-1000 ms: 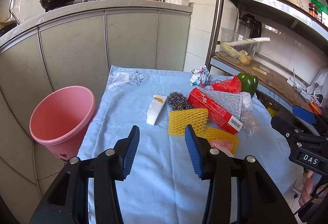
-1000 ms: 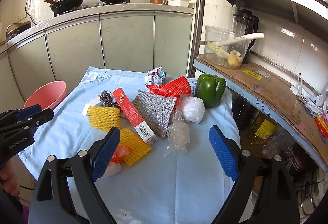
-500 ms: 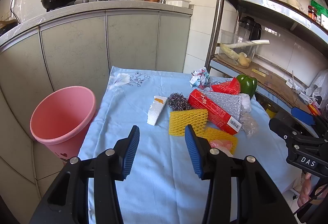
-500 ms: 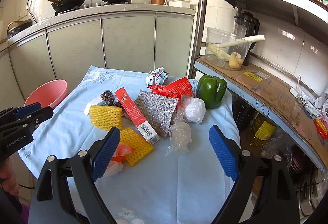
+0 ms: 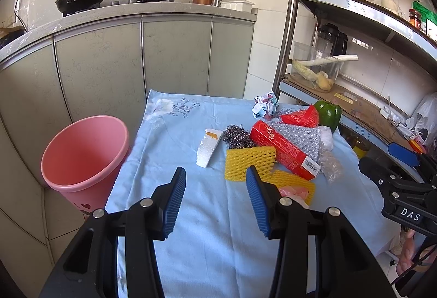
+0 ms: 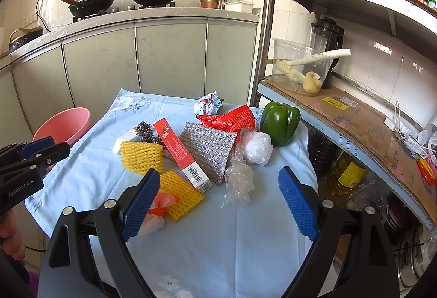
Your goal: Collect trash
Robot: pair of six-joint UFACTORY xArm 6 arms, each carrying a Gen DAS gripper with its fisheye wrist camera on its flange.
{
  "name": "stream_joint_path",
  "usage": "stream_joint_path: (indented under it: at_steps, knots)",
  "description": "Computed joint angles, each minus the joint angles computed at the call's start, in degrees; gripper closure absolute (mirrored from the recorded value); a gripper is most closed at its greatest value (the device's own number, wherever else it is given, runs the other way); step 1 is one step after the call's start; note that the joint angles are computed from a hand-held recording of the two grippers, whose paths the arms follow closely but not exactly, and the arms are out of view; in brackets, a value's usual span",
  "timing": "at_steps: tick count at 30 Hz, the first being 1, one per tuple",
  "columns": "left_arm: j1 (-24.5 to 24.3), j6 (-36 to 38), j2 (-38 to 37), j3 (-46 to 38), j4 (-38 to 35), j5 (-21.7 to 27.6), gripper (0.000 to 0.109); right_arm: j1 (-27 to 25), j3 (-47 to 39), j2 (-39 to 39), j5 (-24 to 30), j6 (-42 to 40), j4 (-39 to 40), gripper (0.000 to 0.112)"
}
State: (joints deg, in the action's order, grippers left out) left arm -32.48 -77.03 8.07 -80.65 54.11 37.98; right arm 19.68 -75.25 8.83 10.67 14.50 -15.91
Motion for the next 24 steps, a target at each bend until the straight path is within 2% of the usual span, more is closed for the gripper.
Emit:
stream_joint_path:
  at_steps: [17,19,24]
  knots:
    - [0.3,0.4,-0.4,0.7,-1.0,-1.4,0.063,-0.1,0.6,-0.3,-0.6,0.1,0.4,0.023]
    - [0.7,0.8,-0.6,1.3,-2.2,-2.2,0.059,-0.2,0.6,-0.2,-0.7,0.4,0.5,0.023]
    - [1.4,-0.2,-1.6,3.1,-3.5,-3.8,0.058,-0.5,1.1,-0.1,-1.4,0.0,1.4,0.023]
